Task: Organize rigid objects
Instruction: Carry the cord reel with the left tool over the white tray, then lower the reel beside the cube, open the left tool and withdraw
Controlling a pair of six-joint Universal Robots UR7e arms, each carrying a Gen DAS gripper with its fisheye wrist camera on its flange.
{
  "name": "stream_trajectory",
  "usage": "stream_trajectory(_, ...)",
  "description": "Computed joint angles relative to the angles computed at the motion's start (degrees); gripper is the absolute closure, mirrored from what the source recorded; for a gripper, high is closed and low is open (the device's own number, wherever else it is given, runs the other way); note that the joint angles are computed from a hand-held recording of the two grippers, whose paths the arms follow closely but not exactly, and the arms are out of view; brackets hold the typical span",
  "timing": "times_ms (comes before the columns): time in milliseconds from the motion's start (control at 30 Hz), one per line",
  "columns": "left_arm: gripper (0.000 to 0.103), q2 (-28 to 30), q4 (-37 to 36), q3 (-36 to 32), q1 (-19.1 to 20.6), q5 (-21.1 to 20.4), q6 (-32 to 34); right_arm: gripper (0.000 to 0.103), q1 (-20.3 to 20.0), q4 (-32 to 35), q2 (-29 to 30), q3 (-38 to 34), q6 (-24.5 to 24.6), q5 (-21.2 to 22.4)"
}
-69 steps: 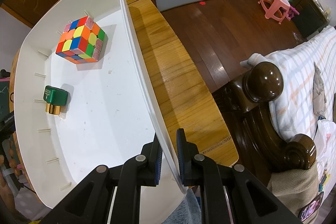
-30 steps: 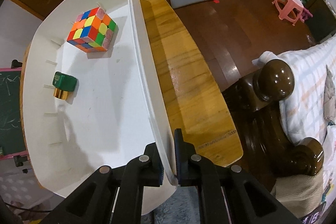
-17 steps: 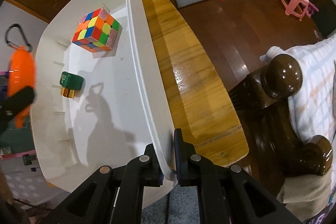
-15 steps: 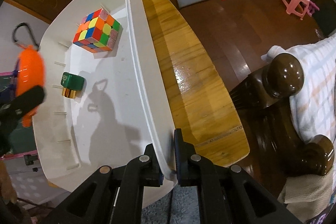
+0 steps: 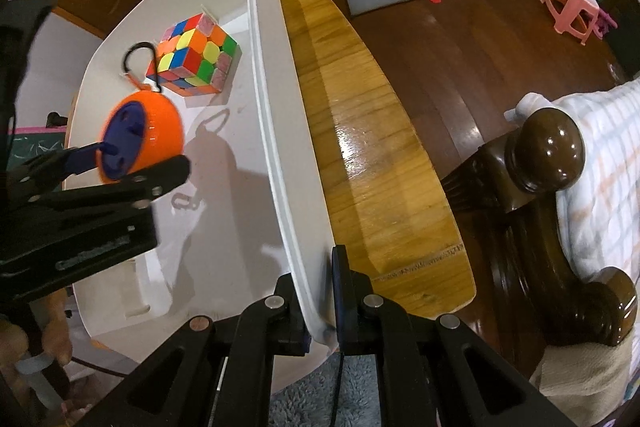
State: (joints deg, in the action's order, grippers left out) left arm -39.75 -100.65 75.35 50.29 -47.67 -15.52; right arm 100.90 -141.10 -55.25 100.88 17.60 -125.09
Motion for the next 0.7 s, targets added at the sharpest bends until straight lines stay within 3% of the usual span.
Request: stream_trajectory(700,0.018,3.1,5.4,-3.4,1.4,0.2,-1.6,0.095,0.3,1.3,0.0,-0.6,0.1,-0.1)
